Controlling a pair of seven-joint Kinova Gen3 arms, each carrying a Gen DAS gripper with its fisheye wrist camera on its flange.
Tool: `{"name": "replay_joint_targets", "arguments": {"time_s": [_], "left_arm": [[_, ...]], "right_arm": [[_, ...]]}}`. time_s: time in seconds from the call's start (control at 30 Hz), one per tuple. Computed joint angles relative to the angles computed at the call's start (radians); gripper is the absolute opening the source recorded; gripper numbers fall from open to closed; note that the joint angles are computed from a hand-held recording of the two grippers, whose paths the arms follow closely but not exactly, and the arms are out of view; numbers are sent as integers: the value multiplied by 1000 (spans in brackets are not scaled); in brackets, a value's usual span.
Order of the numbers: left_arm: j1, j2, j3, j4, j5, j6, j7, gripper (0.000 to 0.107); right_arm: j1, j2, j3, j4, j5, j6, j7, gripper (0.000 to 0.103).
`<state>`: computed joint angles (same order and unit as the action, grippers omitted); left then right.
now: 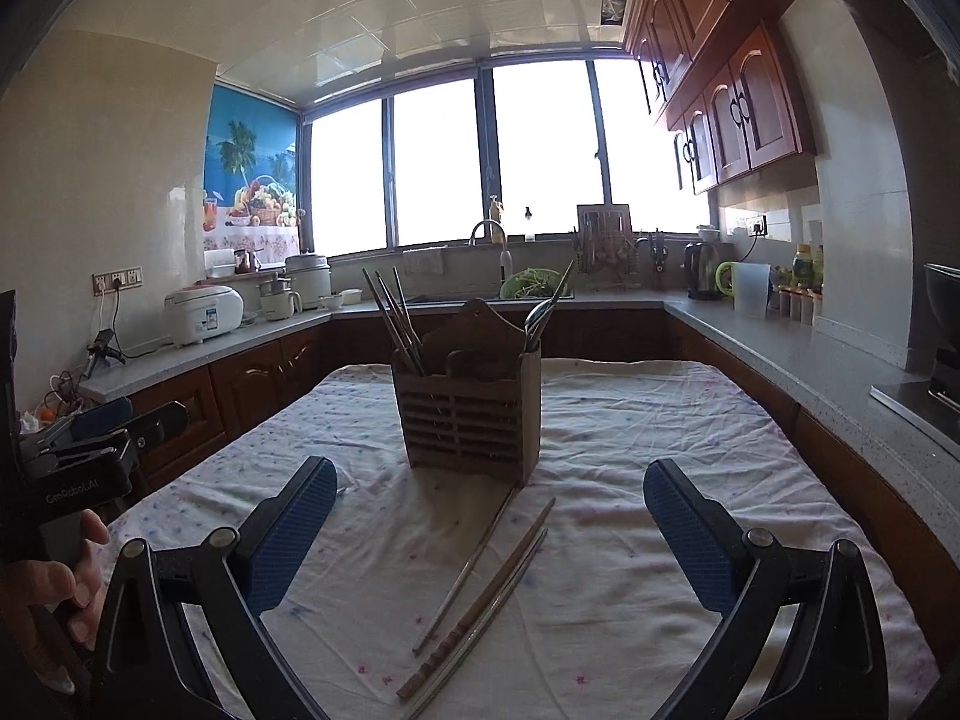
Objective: Organize utensils
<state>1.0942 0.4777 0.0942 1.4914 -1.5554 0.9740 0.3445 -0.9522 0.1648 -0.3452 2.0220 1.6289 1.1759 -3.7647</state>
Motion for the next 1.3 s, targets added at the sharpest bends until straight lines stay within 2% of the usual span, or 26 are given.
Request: {"name": "replay_joint_targets", "arguments": {"time_s": [0.13, 0.37, 1.3], "left_arm": [[12, 18, 0, 11, 8, 25, 13, 103], [27, 42, -8, -18, 73, 42, -46, 103], [60, 48, -27, -23, 86, 59, -65, 103]], "right_arm": [[-12, 11, -7, 18, -22, 6, -22, 103], [-43, 14, -14, 44, -52, 55, -51, 103], [-57, 5, -24, 74, -75, 77, -82, 103]]}}
